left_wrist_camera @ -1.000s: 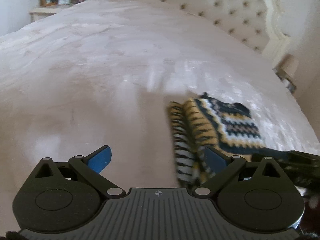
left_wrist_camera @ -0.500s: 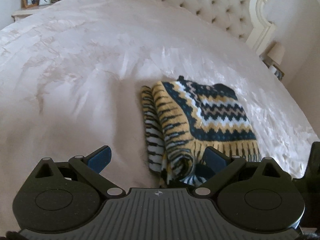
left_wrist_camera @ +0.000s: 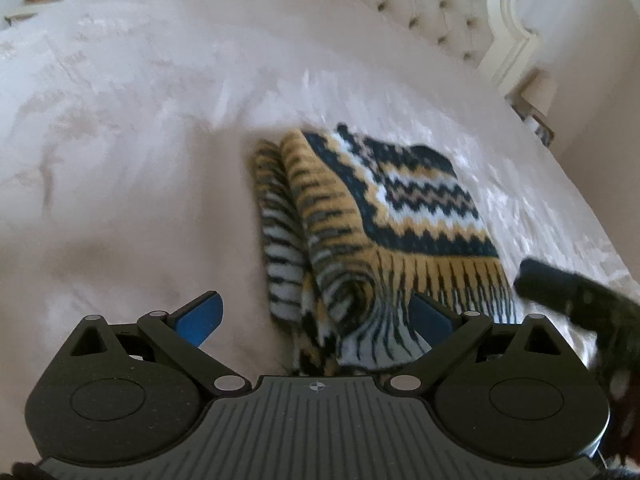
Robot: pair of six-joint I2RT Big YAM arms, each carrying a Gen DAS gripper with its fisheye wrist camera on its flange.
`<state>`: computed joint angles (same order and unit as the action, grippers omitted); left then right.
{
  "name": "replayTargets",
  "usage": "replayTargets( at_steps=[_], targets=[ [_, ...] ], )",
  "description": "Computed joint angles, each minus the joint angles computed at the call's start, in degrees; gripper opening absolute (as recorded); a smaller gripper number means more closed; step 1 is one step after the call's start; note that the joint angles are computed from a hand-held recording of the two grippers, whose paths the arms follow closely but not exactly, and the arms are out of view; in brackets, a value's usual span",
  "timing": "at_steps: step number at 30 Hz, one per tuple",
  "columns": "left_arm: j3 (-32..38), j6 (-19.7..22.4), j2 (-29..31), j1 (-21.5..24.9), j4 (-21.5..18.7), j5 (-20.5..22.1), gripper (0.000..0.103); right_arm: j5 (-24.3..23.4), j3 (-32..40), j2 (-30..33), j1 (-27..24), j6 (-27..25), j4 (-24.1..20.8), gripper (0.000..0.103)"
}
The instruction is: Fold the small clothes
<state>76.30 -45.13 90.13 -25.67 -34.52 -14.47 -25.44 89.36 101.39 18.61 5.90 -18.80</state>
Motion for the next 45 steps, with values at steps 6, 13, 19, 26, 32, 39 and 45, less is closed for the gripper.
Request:
replayTargets(
  at_steps=[6, 13, 19, 26, 32, 39, 45],
  targets=[
    [0.77, -0.60, 1.72, -0.22, -0.64, 2.93, 0.100, -2.15, 4.95, 4.42, -3.18, 7.24, -1.68, 0.089],
    [1.60, 0.68, 3.61, 0.09, 0.89, 6.68, 0.100, -8.77, 11.70, 12.07, -5.25, 17.19, -2.72, 0.089],
    [3.15, 0.86, 6.15, 1.32, 3.67, 12.40, 0.100, -15.52, 15.94, 17.76, -6.17, 25.17, 0.56, 0.091],
    [0.62, -3.68, 6.36, 3.77, 12.24, 21.77, 0.045, -22.76, 22.06, 22.55, -5.92, 26.61, -0.54, 0.069],
    [-4.64, -10.84, 3.31, 5.71, 19.53, 28.83, 0.032, -19.13, 22.67, 19.98, -5.32, 23.64, -8.46, 0.048],
    [-7.77, -14.03, -0.69, 2.69, 19.99, 33.27, 0.030, -19.08, 15.64, 11.96, -5.59, 20.61, -12.20, 0.048],
    [-11.10, -15.68, -5.16, -2.23, 19.57, 34.86, 0.030, -19.31, 6.81, 3.13, -7.00, 15.69, -19.89, 0.048]
  ],
)
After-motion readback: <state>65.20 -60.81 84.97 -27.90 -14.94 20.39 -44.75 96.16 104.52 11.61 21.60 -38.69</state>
